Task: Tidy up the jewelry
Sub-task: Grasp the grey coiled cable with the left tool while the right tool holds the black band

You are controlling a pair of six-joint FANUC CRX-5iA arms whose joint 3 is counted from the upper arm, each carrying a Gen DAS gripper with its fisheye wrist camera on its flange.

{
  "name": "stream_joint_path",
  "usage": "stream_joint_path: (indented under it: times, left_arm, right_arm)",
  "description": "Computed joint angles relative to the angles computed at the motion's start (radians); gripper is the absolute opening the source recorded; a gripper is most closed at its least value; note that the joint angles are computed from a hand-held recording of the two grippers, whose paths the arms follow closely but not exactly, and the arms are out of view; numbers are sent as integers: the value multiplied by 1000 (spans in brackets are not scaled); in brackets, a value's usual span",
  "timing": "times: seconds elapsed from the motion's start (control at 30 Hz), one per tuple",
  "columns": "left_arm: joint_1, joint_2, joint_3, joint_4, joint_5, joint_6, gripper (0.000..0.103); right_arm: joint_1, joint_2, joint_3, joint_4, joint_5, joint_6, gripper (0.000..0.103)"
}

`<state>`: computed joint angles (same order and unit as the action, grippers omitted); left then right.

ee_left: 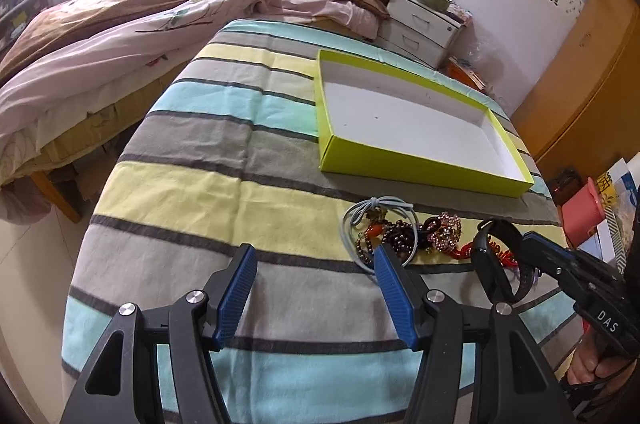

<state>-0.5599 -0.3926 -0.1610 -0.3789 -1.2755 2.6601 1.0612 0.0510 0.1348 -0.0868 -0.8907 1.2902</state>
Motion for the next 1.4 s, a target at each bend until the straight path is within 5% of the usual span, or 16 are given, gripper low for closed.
stream_joint_path:
  times: [0.47, 0.87, 1.2, 1.4]
  left_arm:
    - [122, 60, 18, 88, 39, -261, 60]
    - [111, 161, 91, 87, 16, -457, 59]
    - [119, 142, 63, 113, 49, -427, 16]
    - [116, 110, 43, 110, 64, -373, 13]
  right_arm:
    - [6, -39, -50, 61, 58, -99, 8]
    - [3, -38, -56, 61, 62, -118, 8]
    - [-1, -40, -63, 53, 69, -128, 8]
    - [2, -54, -80, 71, 85, -145, 8]
